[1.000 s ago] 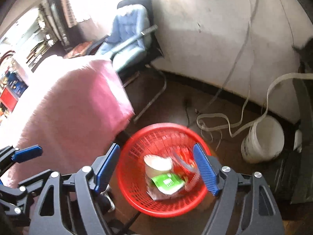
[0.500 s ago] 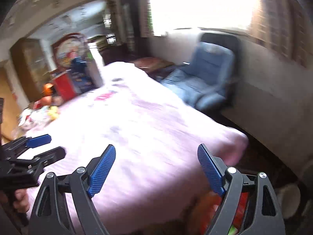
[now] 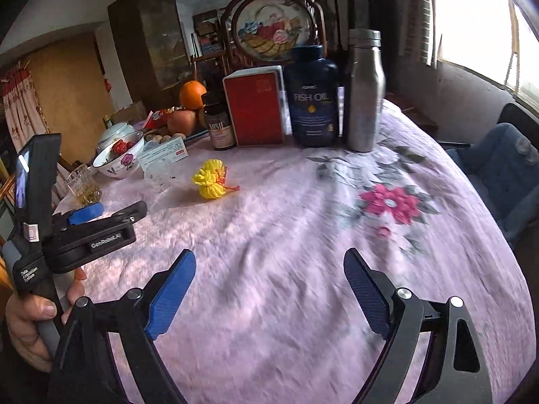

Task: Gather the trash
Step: 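Grasp the yellow sponge with the right tool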

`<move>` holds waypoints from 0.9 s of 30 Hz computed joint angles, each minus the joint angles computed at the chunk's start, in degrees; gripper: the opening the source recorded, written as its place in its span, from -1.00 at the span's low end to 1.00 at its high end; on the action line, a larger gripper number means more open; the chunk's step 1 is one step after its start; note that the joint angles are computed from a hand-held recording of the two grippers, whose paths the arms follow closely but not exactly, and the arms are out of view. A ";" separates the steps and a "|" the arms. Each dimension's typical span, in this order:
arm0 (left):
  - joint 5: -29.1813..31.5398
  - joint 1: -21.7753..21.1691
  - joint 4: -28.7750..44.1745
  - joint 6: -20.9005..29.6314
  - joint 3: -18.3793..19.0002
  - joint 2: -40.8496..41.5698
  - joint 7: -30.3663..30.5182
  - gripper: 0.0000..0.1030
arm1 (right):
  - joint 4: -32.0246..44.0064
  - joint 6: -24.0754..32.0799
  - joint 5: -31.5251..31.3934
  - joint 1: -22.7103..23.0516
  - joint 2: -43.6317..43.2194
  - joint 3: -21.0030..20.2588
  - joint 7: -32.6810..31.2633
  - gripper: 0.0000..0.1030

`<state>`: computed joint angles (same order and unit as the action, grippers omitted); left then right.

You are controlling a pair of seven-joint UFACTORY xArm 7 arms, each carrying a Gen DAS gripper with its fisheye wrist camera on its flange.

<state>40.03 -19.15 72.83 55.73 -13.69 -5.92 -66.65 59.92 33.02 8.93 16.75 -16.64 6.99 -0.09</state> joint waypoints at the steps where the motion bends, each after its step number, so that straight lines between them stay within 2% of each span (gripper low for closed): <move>1: -0.70 0.56 -1.17 0.72 0.68 -1.24 -0.45 0.64 | 2.73 0.18 -1.40 -0.22 3.38 1.05 1.08 0.71; 3: -2.47 2.09 -4.01 -1.90 2.05 -3.79 -0.23 0.64 | 7.99 -0.17 -4.20 0.17 10.14 2.88 3.28 0.71; 6: -1.39 4.64 -5.27 -1.26 1.61 -5.31 -1.50 0.64 | 15.08 0.56 -10.86 1.63 18.63 4.05 6.97 0.71; 11: -1.54 6.93 -5.63 -0.94 1.57 -5.41 -1.87 0.64 | 25.08 1.13 -18.25 5.93 28.61 2.88 9.96 0.70; 13: -1.50 7.51 -5.78 -0.89 1.45 -5.29 -2.40 0.64 | 28.71 1.85 -19.02 7.13 31.76 2.30 10.42 0.68; 17: -2.07 7.75 -5.55 -0.85 1.46 -4.55 -2.50 0.64 | 34.95 5.07 -19.56 8.90 36.79 1.12 10.76 0.38; 18: -2.18 7.73 -5.49 -0.96 1.48 -4.40 -2.45 0.64 | 35.50 5.39 -19.00 8.87 37.23 1.08 10.36 0.16; 19: -2.28 7.66 -5.39 -0.93 1.46 -4.26 -2.30 0.64 | 36.31 6.04 -18.62 8.96 37.85 0.94 10.22 -0.18; 20: -2.33 7.60 -5.25 -1.02 1.48 -4.07 -2.14 0.64 | 36.72 6.71 -17.93 8.86 38.09 0.89 10.14 -0.33; 27: -2.45 7.11 -5.26 -1.93 1.51 -3.74 -1.83 0.64 | 25.74 1.12 -11.28 5.74 28.79 1.67 10.56 -0.37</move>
